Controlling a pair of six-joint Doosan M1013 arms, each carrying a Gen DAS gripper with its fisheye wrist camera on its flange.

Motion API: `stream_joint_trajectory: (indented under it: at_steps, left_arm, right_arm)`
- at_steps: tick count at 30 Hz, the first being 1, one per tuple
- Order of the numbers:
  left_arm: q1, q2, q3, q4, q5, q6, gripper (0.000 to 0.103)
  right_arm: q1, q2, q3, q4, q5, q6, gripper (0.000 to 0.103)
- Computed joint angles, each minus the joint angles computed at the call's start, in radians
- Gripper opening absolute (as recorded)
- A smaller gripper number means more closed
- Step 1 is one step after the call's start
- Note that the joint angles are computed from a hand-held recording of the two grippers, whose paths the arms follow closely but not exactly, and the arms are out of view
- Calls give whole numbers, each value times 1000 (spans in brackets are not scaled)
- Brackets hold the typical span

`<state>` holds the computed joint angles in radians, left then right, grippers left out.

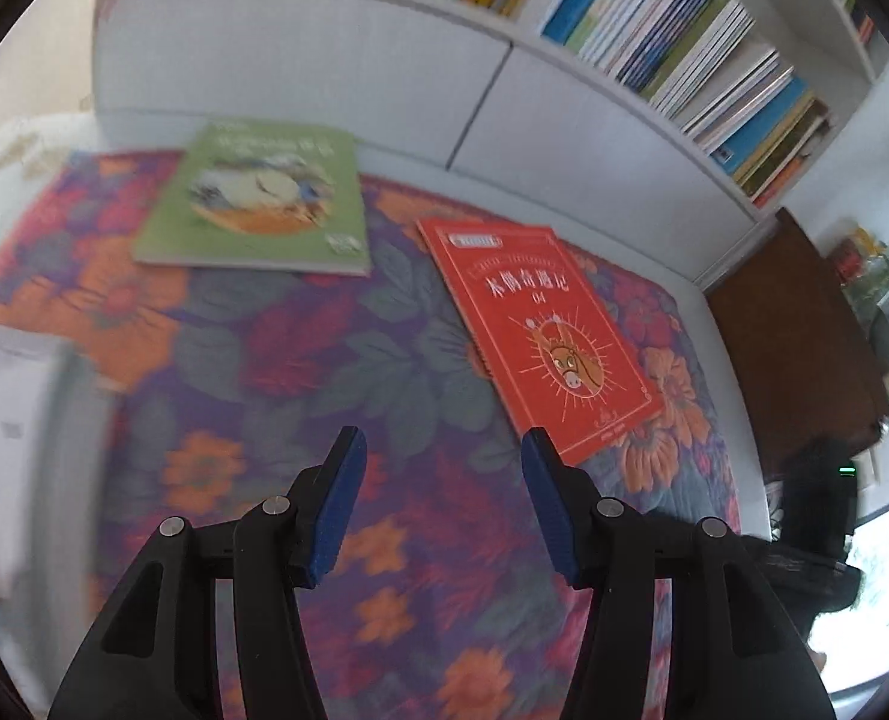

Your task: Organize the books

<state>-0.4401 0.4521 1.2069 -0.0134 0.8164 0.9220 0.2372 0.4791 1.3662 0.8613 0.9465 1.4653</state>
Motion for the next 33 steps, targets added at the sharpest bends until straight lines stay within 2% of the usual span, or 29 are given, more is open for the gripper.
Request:
stream_joint_trajectory:
  at_steps: [3,6,10,12,13,15,19,20,23,24,25,26,27,29,33]
  left_arm:
    - [-5,44,-20,-24,-45,-64,52]
    - [-13,75,-39,29,-63,-165,52]
    - [-25,108,-68,88,-77,-208,52]
    - [-22,117,-68,42,-104,-167,52]
    - [-16,122,-66,-24,-114,-117,52]
    - [-11,118,-46,-65,-162,-85,55]
    - [-6,100,8,-95,-265,-27,58]
    - [-12,101,9,-57,-270,-39,58]
    - [-40,117,-29,116,-204,-115,58]
    - [-47,121,-37,156,-186,-127,58]
    - [-54,125,-45,190,-166,-140,59]
    - [-59,128,-52,235,-142,-168,57]
    - [-58,128,-53,235,-138,-166,57]
    - [-52,123,-41,206,-161,-155,57]
    - [-53,125,-46,206,-160,-154,57]
  right_arm:
    - [-6,-18,18,17,-158,-83,40]
    - [-11,-6,7,-37,-259,-39,40]
    - [-14,46,-52,-118,-321,20,40]
    - [-18,78,-87,-159,-321,63,40]
    - [-24,95,-101,-136,-309,46,40]
    - [-33,95,-76,17,-350,-104,41]
    - [-74,108,-59,286,-227,-313,43]
    - [-77,111,-62,298,-214,-321,43]
    - [-65,123,-100,204,-185,-289,46]
    - [-59,128,-118,165,-158,-292,46]
    - [-59,134,-129,169,-122,-317,46]
    - [-64,152,-151,200,-49,-350,46]
    - [-61,156,-156,204,-29,-359,46]
    - [-47,141,-146,147,-67,-359,45]
    - [-44,136,-136,140,-87,-354,45]
